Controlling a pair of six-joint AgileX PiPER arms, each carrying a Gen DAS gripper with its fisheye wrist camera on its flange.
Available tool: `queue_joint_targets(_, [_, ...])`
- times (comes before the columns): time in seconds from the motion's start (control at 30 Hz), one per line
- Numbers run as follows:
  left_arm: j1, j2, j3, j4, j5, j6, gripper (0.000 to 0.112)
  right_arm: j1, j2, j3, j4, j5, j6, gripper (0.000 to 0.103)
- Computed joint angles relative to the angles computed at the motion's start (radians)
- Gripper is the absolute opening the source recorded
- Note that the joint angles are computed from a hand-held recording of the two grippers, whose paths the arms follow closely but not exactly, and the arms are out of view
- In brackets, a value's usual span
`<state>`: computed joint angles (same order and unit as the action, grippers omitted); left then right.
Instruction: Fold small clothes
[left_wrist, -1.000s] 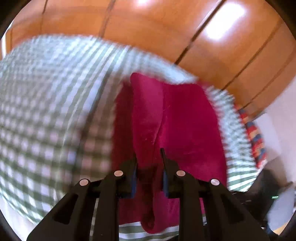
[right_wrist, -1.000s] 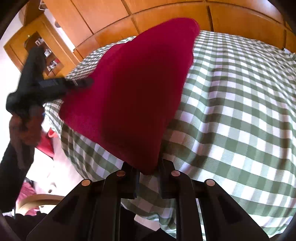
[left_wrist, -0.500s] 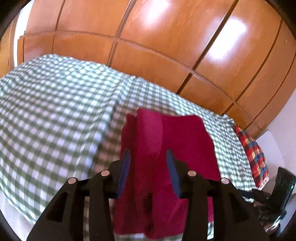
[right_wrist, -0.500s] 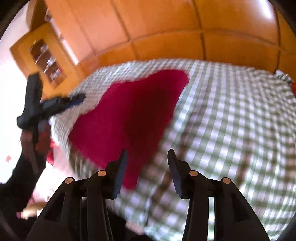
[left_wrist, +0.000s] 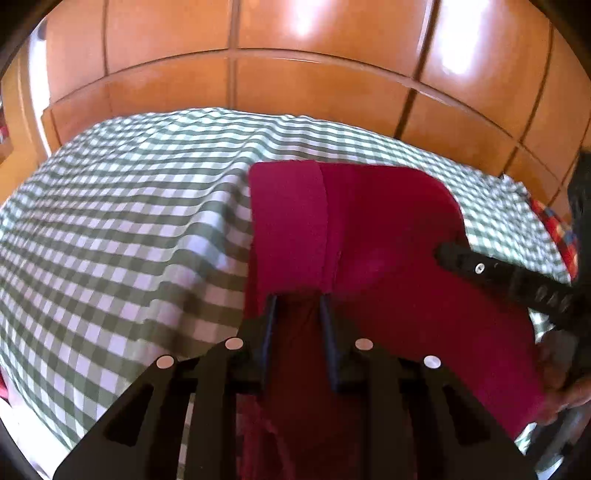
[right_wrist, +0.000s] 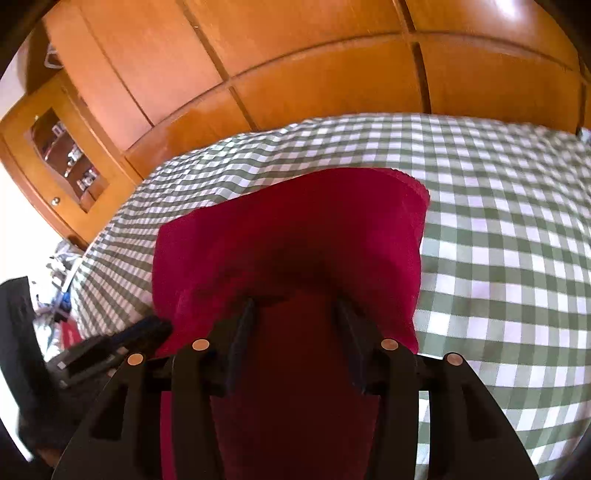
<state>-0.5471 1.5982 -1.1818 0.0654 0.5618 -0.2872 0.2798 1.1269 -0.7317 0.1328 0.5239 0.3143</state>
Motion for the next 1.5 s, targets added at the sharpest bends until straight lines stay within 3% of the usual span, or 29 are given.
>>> queue_joint_targets(0.1, [0.025, -0.021, 0.002, -0.022, 0.015, 0.002, 0.039, -0.026, -0.022, 0.018, 0.049, -0.003, -0.072, 0.050])
queue_joint_targets(0.17, [0.030, -0.028, 0.009, -0.023, 0.008, 0.004, 0.042, -0.072, -0.052, 0.031, 0.130, 0.016, -0.178, 0.056])
queue_joint_targets(0.23, [0.026, -0.047, 0.022, 0.017, -0.003, -0.028, 0.045, -0.081, -0.075, 0.030, 0.126, 0.042, -0.193, 0.072])
queue_joint_targets(0.3, [0.009, -0.069, 0.037, 0.079, -0.006, -0.078, 0.051, -0.038, -0.100, 0.024, 0.011, 0.079, -0.089, 0.090])
queue_joint_targets(0.37, [0.000, -0.078, 0.040, 0.117, -0.004, -0.098, 0.052, -0.010, -0.119, 0.033, -0.052, 0.096, -0.028, 0.091])
queue_joint_targets(0.47, [-0.009, -0.078, 0.038, 0.155, 0.003, -0.117, 0.052, -0.046, -0.152, 0.072, 0.020, 0.108, -0.088, 0.092])
queue_joint_targets(0.63, [-0.016, -0.077, 0.036, 0.158, 0.010, -0.113, 0.054, -0.250, -0.182, 0.132, 0.378, 0.183, -0.407, 0.092])
queue_joint_targets(0.73, [-0.022, -0.076, 0.040, 0.163, 0.012, -0.110, 0.055, -0.437, -0.176, 0.142, 0.604, 0.318, -0.655, 0.092])
queue_joint_targets(0.9, [0.001, -0.062, 0.035, 0.096, 0.007, -0.037, 0.062, -0.618, -0.092, 0.130, 0.774, 0.444, -0.850, 0.094])
queue_joint_targets(1.07, [0.036, -0.049, 0.037, 0.004, -0.005, 0.069, 0.070, -0.615, 0.054, 0.108, 0.858, 0.443, -0.943, 0.094])
queue_joint_targets(1.17, [0.073, -0.040, 0.042, -0.097, -0.018, 0.174, 0.073, -0.592, 0.091, 0.109, 0.897, 0.428, -0.981, 0.095])
queue_joint_targets(1.33, [0.093, -0.025, 0.054, -0.144, -0.045, 0.236, 0.081, -0.563, 0.142, 0.094, 0.940, 0.434, -1.012, 0.093])
queue_joint_targets(1.43, [0.113, -0.014, 0.059, -0.219, -0.055, 0.313, 0.081, -0.533, 0.146, 0.091, 0.940, 0.427, -0.998, 0.082])
queue_joint_targets(1.5, [0.153, 0.002, 0.057, -0.361, -0.041, 0.427, 0.081, -0.504, 0.135, 0.096, 0.929, 0.397, -0.981, 0.072])
